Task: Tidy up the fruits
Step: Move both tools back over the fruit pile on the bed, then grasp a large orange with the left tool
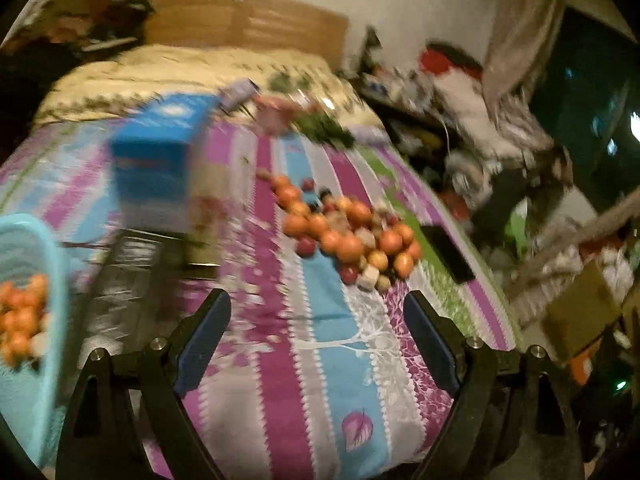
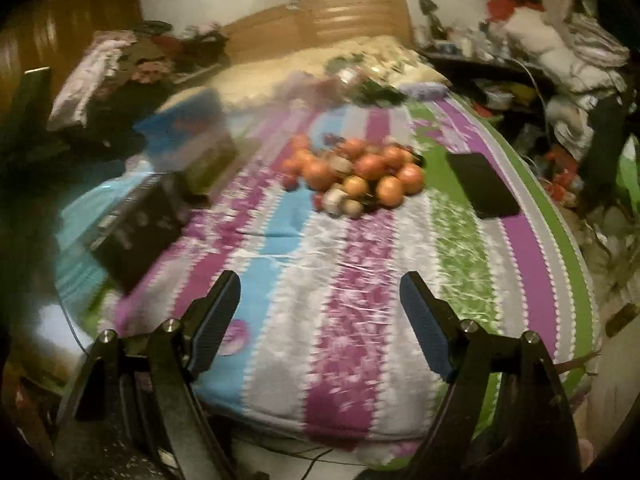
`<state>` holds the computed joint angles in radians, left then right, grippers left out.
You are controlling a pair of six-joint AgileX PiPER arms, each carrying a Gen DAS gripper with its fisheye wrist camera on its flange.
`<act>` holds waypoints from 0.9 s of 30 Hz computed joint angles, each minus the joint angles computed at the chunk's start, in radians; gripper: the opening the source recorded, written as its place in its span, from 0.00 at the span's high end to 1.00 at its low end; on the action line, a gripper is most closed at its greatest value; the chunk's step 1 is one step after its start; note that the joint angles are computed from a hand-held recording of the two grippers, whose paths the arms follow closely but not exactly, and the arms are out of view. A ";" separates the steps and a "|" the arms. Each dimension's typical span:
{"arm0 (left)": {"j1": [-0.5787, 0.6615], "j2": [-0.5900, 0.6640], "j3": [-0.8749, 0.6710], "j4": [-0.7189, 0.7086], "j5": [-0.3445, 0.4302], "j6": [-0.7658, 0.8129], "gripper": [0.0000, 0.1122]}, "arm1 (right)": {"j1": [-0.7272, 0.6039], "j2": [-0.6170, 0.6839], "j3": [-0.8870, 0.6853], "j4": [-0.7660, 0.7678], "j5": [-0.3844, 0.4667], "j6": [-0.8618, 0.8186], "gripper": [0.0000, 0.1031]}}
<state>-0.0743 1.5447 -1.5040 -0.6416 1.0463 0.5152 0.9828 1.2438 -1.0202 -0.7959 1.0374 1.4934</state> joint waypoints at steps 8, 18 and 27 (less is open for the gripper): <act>-0.208 0.334 -0.196 -0.003 -0.080 -0.074 0.31 | -0.404 -0.003 0.081 0.299 -0.311 -0.342 0.29; -0.281 0.574 -0.375 -0.021 -0.150 -0.105 0.31 | -0.654 0.041 0.141 0.589 -0.485 -0.684 0.29; -0.291 0.616 -0.421 -0.003 -0.169 -0.146 0.61 | -0.682 0.108 0.113 0.671 -0.518 -0.804 0.50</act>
<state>-0.3657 2.1602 -1.9251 -0.6442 0.8776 0.3691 0.3013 1.3521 -0.9076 -0.1250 0.5190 0.6897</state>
